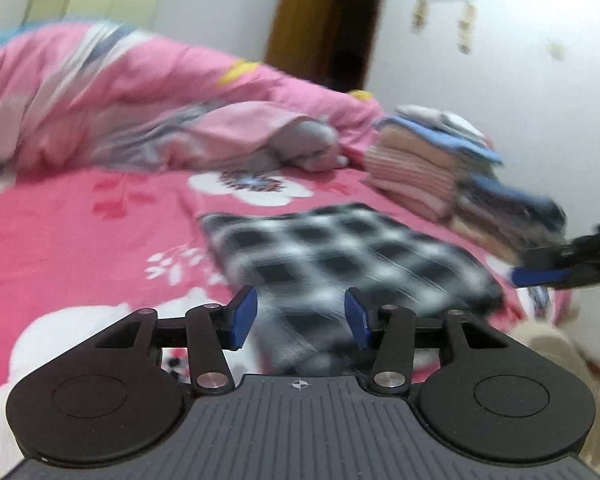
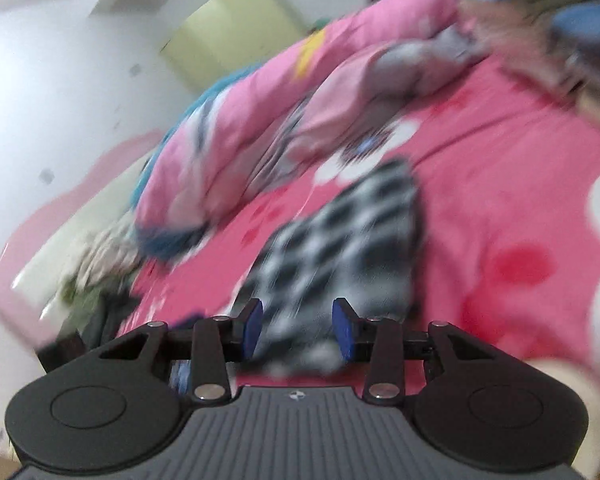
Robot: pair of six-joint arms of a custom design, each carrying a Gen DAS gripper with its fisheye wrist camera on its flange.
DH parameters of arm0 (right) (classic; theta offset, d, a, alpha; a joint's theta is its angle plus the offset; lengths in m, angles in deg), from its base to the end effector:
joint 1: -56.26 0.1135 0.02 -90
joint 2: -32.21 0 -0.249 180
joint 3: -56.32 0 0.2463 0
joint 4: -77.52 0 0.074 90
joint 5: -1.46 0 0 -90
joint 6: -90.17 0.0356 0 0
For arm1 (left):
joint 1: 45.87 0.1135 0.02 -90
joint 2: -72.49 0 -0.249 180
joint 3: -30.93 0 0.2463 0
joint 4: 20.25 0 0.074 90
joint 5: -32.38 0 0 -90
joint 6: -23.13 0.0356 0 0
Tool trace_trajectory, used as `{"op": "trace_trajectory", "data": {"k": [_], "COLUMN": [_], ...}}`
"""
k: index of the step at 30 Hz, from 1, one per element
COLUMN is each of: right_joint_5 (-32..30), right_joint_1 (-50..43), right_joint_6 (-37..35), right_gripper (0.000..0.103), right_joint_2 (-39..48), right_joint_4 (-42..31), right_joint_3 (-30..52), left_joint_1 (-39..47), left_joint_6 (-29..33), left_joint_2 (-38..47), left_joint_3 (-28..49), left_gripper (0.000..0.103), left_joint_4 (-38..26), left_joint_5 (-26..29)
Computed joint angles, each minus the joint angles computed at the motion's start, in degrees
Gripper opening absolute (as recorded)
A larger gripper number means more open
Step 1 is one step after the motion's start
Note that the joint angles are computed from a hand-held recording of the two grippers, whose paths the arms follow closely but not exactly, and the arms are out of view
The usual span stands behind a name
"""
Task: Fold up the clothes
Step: 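Grasp the pants edge with the left gripper while the right gripper grasps beside it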
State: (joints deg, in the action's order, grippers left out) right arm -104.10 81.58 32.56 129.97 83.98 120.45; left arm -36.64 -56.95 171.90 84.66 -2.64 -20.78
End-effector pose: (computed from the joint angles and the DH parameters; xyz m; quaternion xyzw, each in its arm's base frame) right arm 0.3169 0.1605 0.1744 -0.0183 0.8483 0.3504 0.3966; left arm 0.3225 0.0308 0.1347 0.1675 0.8126 -0.1860 0.5264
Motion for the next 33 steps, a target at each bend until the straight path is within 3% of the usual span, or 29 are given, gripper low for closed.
{"op": "trace_trajectory", "data": {"k": [3,8,13,20,22,27,33], "right_joint_5": [1.6,13.1,15.6,14.6,15.6,17.3,18.6], "right_joint_1": [3.9,9.0,9.5,9.4,9.3,9.1,9.4], "right_joint_6": [-2.7,-6.0,-7.7,-10.0,-10.4,-10.8,-11.1], "right_gripper": [0.029,0.027,0.027,0.021,0.018,0.011,0.010], "right_joint_2": [3.3,3.9,3.2,4.4,5.4,8.2,9.1], "right_joint_4": [0.1,-1.4,5.0,6.3,6.5,9.7,17.0], "right_joint_3": [0.9,0.7,-2.8,-3.0,-2.5,-0.7,-2.4], "left_joint_1": [-6.4,-15.6,-18.5,-20.1,-19.7,-18.4,-15.8], "left_joint_6": [7.4,13.7,16.5,21.8,20.5,15.6,11.0], "left_joint_2": [-3.9,-1.0,2.8,4.8,4.5,2.9,2.3], "left_joint_3": [-5.7,-7.3,-5.4,-6.9,-6.5,-5.1,-2.5], "left_gripper": [0.056,0.056,0.056,0.056,0.049,0.022,0.021], "left_joint_4": [3.0,9.5,13.0,17.5,16.6,13.2,7.8], "left_joint_5": [-8.6,-23.2,-28.4,-28.6,-27.7,-24.3,-18.6]}}
